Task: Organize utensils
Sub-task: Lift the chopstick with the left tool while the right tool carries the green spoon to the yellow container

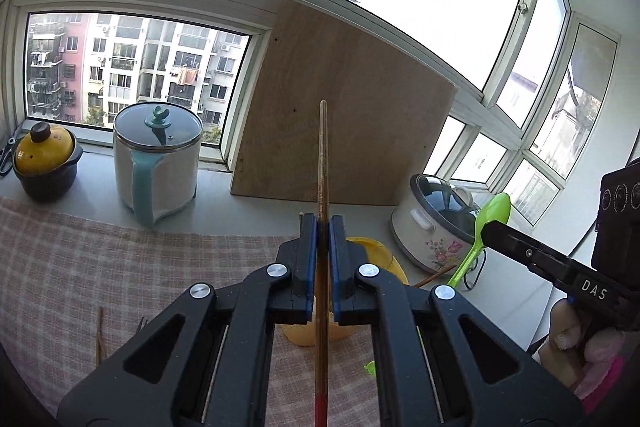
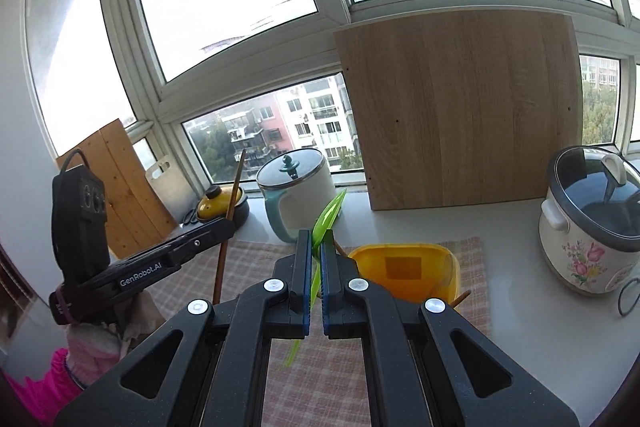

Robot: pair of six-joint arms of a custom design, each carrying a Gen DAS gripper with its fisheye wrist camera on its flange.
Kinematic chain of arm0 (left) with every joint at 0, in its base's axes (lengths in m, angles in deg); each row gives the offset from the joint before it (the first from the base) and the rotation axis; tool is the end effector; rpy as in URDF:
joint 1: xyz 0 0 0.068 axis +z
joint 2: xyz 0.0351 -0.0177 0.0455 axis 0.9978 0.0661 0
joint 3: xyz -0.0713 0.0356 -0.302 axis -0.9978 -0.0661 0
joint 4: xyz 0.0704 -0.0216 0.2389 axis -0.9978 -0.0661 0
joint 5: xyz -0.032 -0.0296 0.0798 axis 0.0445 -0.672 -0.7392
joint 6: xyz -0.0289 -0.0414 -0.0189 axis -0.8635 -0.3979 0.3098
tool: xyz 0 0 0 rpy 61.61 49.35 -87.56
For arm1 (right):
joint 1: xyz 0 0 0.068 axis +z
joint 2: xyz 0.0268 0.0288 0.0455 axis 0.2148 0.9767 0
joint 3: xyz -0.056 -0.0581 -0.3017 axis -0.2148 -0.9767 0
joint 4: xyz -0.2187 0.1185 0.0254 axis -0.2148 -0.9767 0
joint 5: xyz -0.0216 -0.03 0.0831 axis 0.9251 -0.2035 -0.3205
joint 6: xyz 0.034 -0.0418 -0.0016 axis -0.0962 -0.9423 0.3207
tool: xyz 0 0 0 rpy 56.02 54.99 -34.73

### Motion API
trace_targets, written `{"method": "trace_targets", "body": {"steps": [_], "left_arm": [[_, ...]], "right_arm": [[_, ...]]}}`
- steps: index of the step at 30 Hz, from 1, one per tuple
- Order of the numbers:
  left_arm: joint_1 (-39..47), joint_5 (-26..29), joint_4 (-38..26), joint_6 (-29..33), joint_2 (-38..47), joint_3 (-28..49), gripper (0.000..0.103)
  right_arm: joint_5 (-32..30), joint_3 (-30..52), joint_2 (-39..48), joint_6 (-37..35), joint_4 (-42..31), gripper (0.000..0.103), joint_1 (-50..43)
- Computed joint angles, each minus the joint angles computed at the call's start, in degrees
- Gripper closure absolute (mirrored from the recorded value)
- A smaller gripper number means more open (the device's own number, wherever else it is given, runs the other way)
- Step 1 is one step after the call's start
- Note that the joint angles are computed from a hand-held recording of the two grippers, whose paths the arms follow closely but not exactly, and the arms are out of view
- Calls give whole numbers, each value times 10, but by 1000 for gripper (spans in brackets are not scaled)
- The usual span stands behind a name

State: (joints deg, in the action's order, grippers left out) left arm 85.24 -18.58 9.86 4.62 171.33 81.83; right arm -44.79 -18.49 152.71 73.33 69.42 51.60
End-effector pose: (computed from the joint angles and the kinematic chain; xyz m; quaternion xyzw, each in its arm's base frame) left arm 0.3321 -0.0303 0.3336 0.1930 0.8250 -0.3297 0.4165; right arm 0.2041 0.1466 0.3586 0.0652 0.8513 0.1321 0.5035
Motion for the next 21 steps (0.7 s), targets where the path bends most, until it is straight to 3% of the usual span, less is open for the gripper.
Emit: {"method": "trace_targets", "body": {"steps": [8, 21], "left_arm": [[-78, -56, 52, -63, -8, 1, 99], [-196, -220, 128, -143, 45, 23, 99]], "right_arm": [[-31, -15, -30, -37, -4, 101, -51], [-139, -50, -45, -94, 32, 101, -174]]}}
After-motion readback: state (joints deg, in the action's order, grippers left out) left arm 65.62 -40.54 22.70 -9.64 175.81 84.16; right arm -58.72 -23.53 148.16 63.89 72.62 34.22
